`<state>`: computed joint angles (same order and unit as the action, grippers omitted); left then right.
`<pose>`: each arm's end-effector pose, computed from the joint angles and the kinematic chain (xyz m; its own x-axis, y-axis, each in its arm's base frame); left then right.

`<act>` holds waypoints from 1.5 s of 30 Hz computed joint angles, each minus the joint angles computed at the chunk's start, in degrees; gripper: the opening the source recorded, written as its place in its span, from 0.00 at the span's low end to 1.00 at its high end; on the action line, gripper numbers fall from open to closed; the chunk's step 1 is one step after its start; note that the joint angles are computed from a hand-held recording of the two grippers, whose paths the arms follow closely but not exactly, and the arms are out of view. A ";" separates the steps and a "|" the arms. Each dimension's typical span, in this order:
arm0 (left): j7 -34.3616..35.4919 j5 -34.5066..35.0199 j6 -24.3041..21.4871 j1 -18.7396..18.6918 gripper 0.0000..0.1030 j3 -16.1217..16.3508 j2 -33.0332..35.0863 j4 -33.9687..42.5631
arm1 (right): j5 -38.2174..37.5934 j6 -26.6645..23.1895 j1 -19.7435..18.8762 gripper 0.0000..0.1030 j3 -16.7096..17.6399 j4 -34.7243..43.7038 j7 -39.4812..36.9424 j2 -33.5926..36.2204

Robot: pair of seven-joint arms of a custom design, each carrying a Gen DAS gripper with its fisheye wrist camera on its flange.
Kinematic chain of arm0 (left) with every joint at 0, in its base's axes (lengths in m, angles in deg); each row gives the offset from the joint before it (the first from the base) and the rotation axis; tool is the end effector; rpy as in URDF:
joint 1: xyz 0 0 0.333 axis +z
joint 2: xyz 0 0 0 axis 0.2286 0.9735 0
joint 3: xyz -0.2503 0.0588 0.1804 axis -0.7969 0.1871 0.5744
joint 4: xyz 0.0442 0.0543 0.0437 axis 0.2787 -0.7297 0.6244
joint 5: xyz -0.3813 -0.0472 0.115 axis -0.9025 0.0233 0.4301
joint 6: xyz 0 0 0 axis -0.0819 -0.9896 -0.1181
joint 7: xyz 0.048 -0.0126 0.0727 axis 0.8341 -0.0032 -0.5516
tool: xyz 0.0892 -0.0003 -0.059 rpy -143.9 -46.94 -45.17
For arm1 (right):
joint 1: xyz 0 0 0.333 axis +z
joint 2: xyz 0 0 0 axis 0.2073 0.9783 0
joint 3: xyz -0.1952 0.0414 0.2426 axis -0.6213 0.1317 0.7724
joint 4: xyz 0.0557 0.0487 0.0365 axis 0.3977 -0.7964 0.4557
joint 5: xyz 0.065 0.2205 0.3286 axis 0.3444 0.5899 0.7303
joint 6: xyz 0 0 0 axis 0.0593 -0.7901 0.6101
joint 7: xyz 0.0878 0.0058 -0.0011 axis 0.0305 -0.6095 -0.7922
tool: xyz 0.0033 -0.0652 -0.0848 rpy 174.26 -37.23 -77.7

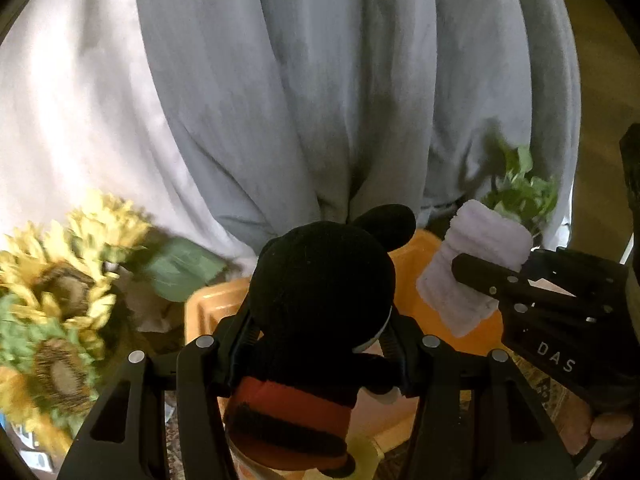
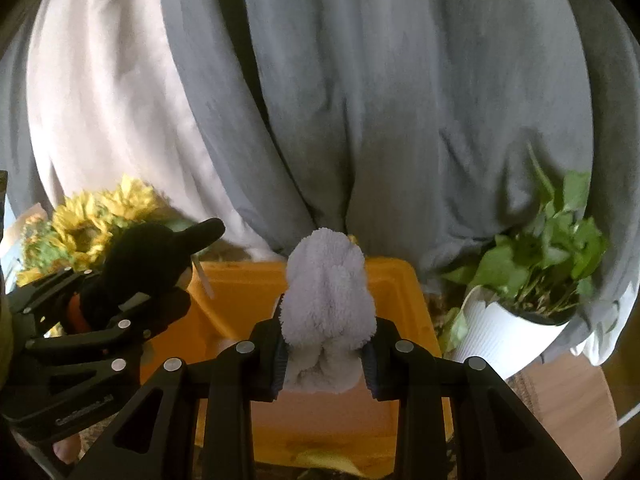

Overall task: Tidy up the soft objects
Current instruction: 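Lift the Mickey plush with the left tool while the right tool carries the towel toward the orange crate, then open the left tool over the crate while the right tool releases the towel inside, then withdraw both tools from the crate back toward the remaining toys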

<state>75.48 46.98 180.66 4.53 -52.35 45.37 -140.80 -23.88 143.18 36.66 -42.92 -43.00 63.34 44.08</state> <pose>0.5438 -0.1046 0.5610 -0.2220 -0.9746 -0.0297 -0.5501 0.1504 -0.8214 0.5432 0.3293 0.5565 0.2066 -0.9742 -0.0907 -0.5411 -0.0365 -0.8402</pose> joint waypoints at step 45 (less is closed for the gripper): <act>-37.66 32.41 0.45 16.39 0.99 -12.87 -20.65 -12.76 | -16.90 -5.75 -5.88 0.82 7.52 -8.59 17.31 -13.61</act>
